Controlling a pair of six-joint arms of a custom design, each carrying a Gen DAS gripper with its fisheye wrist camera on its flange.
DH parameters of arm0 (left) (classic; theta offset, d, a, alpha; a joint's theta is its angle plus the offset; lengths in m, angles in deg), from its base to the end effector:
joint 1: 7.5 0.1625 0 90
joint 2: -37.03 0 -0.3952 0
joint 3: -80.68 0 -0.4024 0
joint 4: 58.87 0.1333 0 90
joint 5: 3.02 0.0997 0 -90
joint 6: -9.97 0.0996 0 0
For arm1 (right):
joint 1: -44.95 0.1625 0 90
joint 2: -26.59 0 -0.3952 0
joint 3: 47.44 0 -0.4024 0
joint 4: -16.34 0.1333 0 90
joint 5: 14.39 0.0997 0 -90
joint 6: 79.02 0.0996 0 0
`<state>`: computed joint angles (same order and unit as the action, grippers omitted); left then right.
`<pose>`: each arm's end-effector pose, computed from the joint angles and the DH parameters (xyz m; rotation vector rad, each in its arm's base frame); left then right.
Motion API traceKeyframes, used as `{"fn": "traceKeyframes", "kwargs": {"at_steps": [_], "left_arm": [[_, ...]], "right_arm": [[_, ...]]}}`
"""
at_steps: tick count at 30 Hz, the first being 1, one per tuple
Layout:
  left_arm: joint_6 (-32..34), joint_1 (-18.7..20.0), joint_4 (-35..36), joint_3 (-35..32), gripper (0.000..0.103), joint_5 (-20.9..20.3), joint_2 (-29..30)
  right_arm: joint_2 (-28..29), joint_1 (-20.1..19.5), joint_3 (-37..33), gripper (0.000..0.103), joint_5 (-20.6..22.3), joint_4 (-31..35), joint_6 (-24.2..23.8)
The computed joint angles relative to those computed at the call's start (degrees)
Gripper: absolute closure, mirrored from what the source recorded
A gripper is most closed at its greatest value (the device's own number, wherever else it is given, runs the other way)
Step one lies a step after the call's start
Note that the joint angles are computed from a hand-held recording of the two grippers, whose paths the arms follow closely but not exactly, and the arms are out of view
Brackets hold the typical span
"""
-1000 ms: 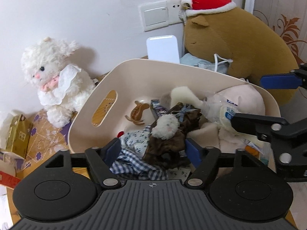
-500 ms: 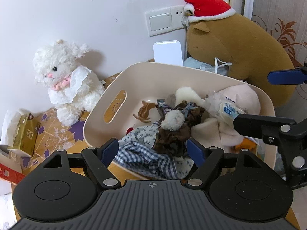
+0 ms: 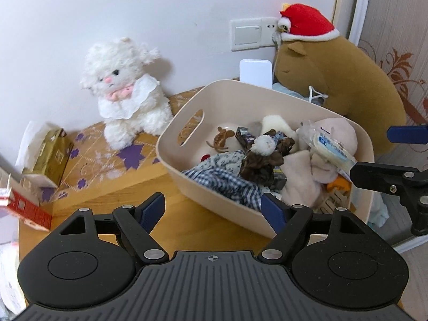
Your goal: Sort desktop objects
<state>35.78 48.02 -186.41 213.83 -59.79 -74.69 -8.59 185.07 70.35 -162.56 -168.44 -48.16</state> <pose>-0.0417 -0.3926 0.3302 1.1894 2.2628 -0.4180 0.4021 -0.2725 -0.0392 0.2501 -2.2886 1.0164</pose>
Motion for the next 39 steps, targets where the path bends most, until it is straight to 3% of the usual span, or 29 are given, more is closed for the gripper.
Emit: {"fn": "traceKeyframes", "kwargs": {"at_steps": [4,8,11,17,21,25,28,30,39], "left_arm": [[0.13,-0.6,2.79,-0.11,0.023,1.32,-4.25],[-0.38,-1.35,6.37,-0.45,0.023,3.1,-8.95],[-0.99,-1.85,9.11,-0.66,0.023,4.6,-11.94],[-2.88,-0.52,15.04,-2.61,0.023,3.87,-16.64],[-7.74,-1.65,21.81,-4.4,0.022,6.8,-19.16],[-9.79,-0.96,26.17,-7.47,0.022,4.81,-21.0],[-9.79,-2.12,27.0,-8.45,0.022,4.99,-23.58],[-10.14,-2.96,28.24,-9.43,0.022,5.27,-24.68],[-17.98,-9.07,41.1,-14.07,0.022,7.43,-29.49]], "right_arm": [[0.04,1.9,-1.2,0.0,-1.02,4.29,3.26],[-1.15,3.54,-2.95,0.0,-0.95,14.37,12.09],[-0.81,5.2,-3.86,0.0,-1.48,15.35,13.99],[-0.62,8.54,-6.84,0.0,-1.49,21.59,18.42],[0.32,10.74,-8.67,0.0,-1.75,22.92,18.07],[1.2,12.89,-10.51,0.0,-1.76,26.03,19.9],[1.26,14.36,-12.56,0.0,-1.41,33.24,25.13],[1.69,15.55,-13.43,0.0,-1.56,34.47,25.86],[1.44,19.96,-18.62,0.0,-0.76,51.01,34.95]]}}
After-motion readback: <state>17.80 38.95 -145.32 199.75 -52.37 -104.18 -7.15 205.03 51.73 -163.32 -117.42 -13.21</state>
